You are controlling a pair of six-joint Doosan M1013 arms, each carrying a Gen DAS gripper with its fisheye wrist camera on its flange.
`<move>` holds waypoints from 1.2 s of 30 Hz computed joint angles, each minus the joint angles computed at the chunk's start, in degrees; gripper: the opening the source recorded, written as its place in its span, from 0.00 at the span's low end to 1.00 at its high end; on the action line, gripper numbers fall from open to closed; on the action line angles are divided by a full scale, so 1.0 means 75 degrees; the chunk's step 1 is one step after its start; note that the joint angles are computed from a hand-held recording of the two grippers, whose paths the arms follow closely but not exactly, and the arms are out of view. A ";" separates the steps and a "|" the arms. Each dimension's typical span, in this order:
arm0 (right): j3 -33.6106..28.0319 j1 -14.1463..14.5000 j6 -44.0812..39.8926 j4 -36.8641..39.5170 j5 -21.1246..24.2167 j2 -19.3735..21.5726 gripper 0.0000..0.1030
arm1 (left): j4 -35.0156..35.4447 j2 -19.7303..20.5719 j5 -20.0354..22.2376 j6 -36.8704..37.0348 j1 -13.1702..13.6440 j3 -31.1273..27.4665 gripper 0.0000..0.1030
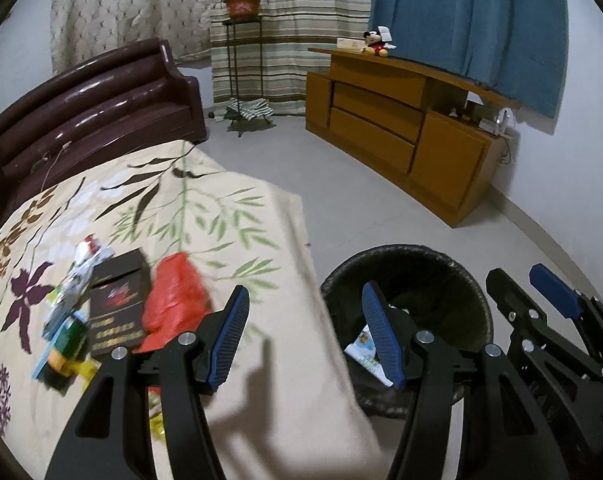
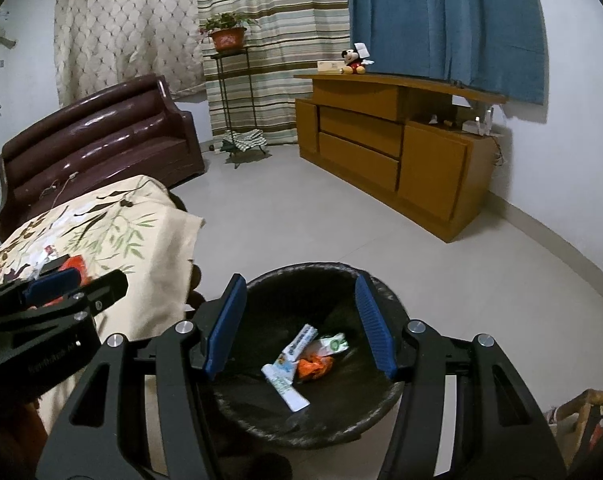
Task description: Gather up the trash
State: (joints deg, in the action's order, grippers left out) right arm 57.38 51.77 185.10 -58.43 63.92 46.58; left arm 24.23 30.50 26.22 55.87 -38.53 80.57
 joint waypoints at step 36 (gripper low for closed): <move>-0.4168 0.0267 -0.3594 0.1768 -0.0440 0.2012 0.56 | 0.1974 -0.1129 0.0387 -0.2721 0.1104 0.1690 0.56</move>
